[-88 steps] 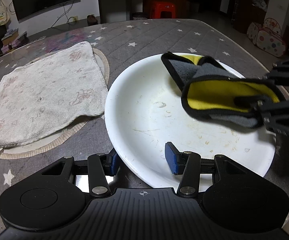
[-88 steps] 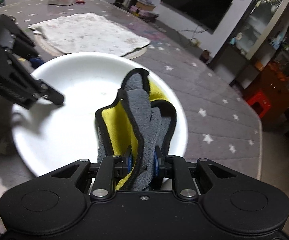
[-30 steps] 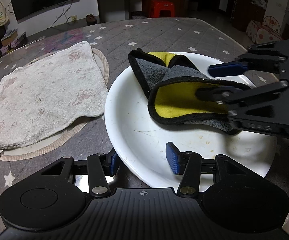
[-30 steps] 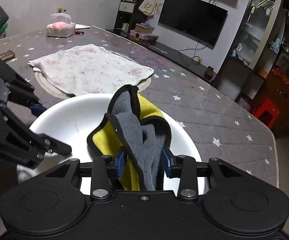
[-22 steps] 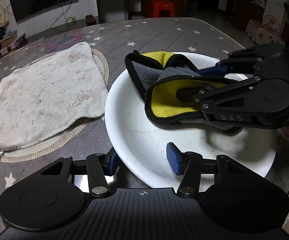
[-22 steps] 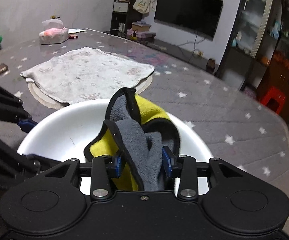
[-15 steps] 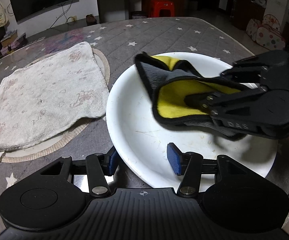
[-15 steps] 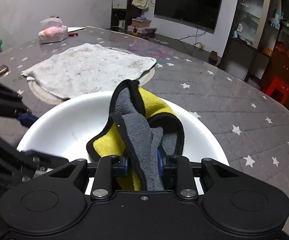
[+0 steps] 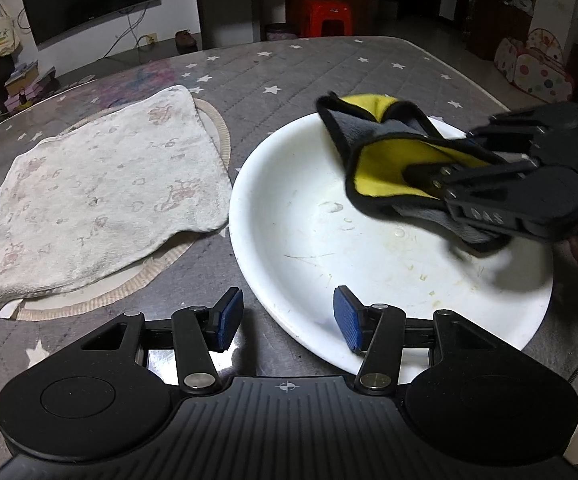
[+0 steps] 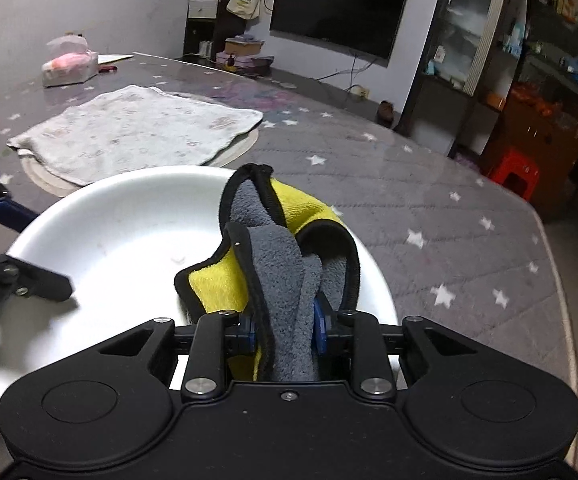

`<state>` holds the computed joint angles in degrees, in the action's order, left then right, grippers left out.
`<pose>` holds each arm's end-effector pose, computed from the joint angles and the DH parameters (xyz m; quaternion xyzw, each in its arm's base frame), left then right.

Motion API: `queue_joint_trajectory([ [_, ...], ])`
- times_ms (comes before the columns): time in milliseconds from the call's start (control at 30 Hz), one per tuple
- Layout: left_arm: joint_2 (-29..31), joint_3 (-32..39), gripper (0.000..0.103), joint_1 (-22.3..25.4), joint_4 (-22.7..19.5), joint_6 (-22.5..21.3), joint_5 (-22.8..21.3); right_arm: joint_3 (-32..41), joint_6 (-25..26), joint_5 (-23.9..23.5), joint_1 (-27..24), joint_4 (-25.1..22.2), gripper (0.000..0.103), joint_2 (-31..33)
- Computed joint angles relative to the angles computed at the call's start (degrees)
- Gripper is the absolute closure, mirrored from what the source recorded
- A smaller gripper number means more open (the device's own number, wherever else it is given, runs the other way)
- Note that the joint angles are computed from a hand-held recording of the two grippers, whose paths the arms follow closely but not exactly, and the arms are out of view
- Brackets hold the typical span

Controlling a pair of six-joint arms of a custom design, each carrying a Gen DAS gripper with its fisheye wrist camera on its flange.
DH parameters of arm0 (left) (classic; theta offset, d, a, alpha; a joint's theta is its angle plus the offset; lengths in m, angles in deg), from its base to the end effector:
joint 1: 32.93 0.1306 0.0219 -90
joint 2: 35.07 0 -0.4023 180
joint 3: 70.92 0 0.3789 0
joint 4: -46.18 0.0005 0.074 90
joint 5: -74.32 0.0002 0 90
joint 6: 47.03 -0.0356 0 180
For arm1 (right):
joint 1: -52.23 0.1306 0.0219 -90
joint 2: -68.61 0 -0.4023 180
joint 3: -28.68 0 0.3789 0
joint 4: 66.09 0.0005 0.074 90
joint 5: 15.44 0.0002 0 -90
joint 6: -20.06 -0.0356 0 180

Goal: Clean bowl
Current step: 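Wipe the cloth across the bowl interior toward the left gripper with the right gripper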

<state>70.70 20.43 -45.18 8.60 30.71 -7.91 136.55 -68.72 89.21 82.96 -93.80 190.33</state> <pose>0.5513 -0.1251 0.3372 0.2218 0.9172 -0.0640 0.3248 0.5914 0.3405 0.3100 -0.1987 0.8840 -0.0088 0.4231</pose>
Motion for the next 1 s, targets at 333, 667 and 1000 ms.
queue_joint_trajectory([
  [333, 0.2, -0.1, 0.051, 0.3, 0.2, -0.4, 1.6, 4.9, 2.7, -0.3, 0.0, 0.3, 0.076, 3.5],
  [667, 0.6, 0.1, 0.051, 0.5, 0.2, -0.8, 2.9, 11.5, 6.9, -2.8, 0.5, -3.7, 0.075, 6.6],
  [1000, 0.7, 0.0, 0.051, 0.4, 0.5, -1.4, 3.5, 13.3, 8.8, -8.0, 1.6, -5.4, 0.075, 7.2],
])
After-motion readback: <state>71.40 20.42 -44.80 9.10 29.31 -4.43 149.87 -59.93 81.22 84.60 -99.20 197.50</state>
